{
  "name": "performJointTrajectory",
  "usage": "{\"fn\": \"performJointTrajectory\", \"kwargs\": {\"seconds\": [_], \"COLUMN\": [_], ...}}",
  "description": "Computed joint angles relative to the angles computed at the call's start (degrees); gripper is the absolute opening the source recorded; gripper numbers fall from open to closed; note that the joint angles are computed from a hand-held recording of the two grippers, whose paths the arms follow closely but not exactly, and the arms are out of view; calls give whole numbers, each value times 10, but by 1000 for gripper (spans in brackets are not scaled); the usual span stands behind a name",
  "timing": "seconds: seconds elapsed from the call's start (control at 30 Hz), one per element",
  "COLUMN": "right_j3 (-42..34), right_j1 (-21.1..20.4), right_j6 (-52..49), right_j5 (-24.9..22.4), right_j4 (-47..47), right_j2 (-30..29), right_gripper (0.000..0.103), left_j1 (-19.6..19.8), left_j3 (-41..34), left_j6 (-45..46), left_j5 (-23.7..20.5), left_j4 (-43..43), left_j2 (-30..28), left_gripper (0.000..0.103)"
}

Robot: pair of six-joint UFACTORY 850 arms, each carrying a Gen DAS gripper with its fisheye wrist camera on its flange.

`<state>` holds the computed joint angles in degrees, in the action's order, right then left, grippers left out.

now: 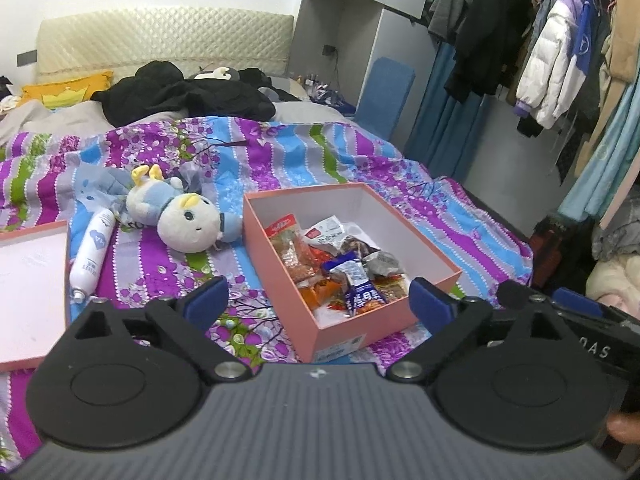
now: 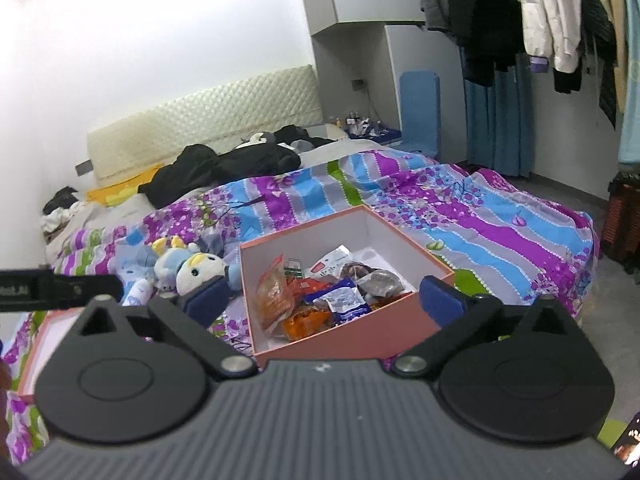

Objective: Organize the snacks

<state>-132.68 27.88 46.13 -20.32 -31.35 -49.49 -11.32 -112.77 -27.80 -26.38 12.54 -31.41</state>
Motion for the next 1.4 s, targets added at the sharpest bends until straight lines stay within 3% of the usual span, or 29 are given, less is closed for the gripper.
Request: {"fn": "performJointTrajectory", "kwargs": {"seconds": [0.63,1.4], "right_j3": [-82,-88], "right_j1": [-2,0], "right_j6": [-102,-88], "right_j5": [-50,-51], "right_j4": [100,87], "right_j2": [-50,-56], "right_gripper": [103,103], "left_j1": [2,4], "left_j3": [-59,-54], "left_j6": [-37,-31], "left_j5": [-55,-47], "left_j4": [59,40], "left_j2": [-42,-45], "left_gripper": [101,101]}}
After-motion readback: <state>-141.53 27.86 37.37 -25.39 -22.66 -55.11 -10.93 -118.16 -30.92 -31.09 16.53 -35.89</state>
